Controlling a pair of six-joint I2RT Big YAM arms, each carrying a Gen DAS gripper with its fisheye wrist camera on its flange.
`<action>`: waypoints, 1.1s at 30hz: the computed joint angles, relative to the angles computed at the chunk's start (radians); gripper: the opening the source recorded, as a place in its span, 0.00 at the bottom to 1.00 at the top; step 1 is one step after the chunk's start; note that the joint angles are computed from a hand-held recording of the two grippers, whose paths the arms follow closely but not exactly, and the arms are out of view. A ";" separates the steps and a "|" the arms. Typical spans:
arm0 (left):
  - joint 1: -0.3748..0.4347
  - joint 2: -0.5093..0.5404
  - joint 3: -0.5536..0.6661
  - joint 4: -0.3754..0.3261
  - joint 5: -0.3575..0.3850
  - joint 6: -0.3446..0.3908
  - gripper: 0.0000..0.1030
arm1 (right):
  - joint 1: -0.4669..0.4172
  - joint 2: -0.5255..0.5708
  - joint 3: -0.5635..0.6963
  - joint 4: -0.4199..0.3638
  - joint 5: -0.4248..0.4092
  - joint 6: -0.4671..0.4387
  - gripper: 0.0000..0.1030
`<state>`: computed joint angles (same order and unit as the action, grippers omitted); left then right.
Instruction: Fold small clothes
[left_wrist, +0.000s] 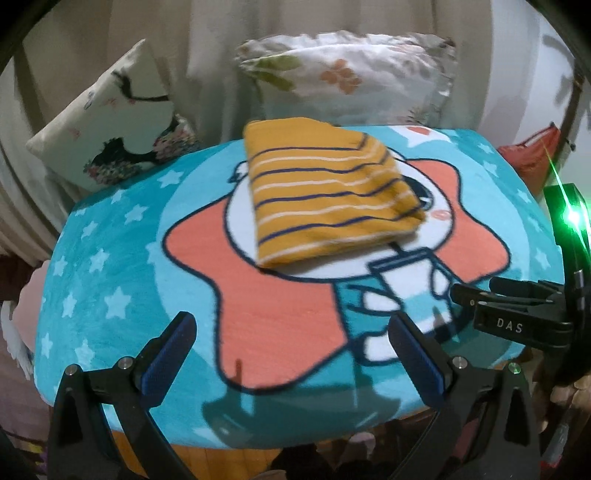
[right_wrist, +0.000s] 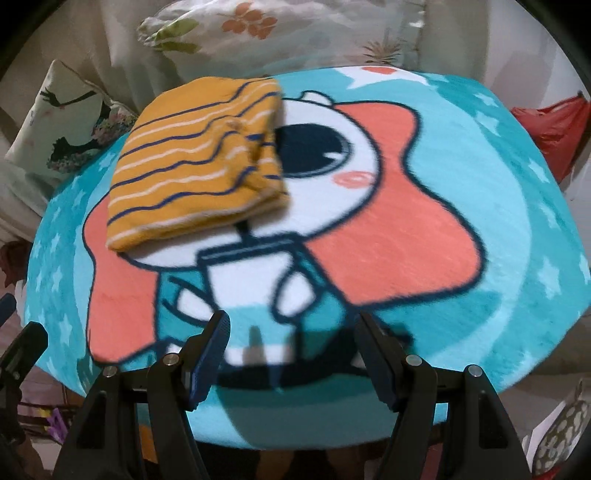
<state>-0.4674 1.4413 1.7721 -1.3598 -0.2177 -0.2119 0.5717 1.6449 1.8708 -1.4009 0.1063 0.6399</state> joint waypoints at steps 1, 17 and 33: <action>-0.014 0.002 0.004 -0.004 -0.008 -0.006 1.00 | -0.009 -0.019 -0.024 0.004 0.000 0.001 0.72; -0.095 0.025 0.045 -0.060 -0.045 -0.095 1.00 | -0.072 -0.121 -0.157 0.045 -0.049 -0.026 0.72; 0.000 0.017 -0.016 -0.117 0.042 -0.174 1.00 | -0.075 0.016 0.055 0.184 -0.211 -0.095 0.72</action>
<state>-0.4679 1.4580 1.7565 -1.4768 -0.1756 -0.3855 0.4963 1.6610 1.9256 -1.2171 -0.1049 0.5447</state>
